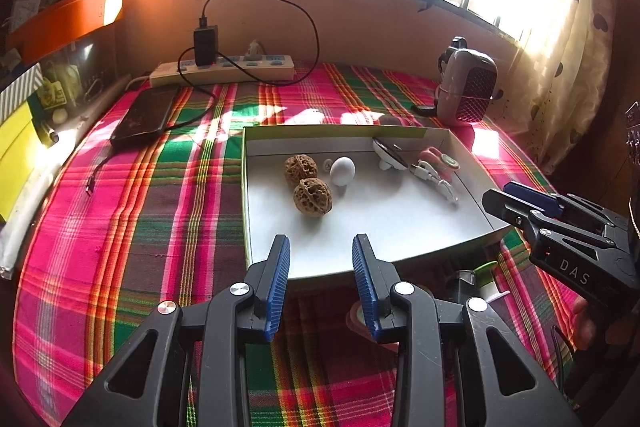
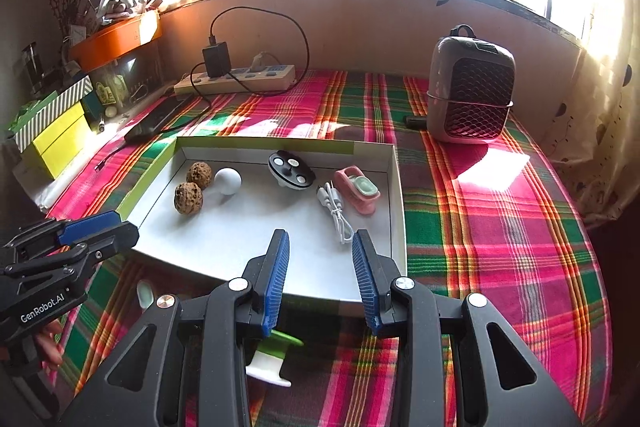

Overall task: Organize objects
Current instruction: 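Withdraw both tools from the box toward the pink holder and green spool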

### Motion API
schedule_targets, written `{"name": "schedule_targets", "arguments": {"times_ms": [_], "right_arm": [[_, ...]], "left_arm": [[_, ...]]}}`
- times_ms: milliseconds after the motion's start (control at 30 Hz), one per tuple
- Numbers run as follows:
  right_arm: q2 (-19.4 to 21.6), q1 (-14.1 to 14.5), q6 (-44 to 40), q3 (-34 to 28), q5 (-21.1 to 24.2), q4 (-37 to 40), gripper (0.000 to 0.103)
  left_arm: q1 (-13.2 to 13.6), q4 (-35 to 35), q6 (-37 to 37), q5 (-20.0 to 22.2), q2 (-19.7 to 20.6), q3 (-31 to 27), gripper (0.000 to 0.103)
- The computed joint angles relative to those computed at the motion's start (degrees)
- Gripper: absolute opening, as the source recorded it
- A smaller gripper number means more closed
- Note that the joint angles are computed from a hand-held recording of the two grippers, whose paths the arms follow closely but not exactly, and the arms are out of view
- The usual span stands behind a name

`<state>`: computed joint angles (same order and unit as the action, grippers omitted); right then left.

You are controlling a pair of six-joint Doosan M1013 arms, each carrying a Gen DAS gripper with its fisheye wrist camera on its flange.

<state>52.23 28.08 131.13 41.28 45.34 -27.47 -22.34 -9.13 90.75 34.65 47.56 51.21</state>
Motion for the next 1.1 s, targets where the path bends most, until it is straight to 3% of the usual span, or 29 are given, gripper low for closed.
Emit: {"name": "schedule_targets", "arguments": {"times_ms": [433,500,533,1100], "right_arm": [[-3.2,1.1,4.1,6.9,-1.8,-1.9,0.036],[-3.5,1.2,4.3,7.6,-2.0,-1.7,0.051],[-3.6,1.3,4.2,7.8,-2.0,-1.7,0.052],[-3.8,1.9,-0.7,8.7,-2.2,1.4,0.052]], "left_arm": [[-0.2,-4.8,5.2,-1.7,-2.8,5.5,0.032],[-0.3,-4.8,5.7,-1.5,-3.1,6.1,0.033],[-0.4,-4.4,5.6,-1.2,-3.2,6.2,0.033],[-1.7,-3.1,6.5,1.6,-3.5,7.1,0.033]]}}
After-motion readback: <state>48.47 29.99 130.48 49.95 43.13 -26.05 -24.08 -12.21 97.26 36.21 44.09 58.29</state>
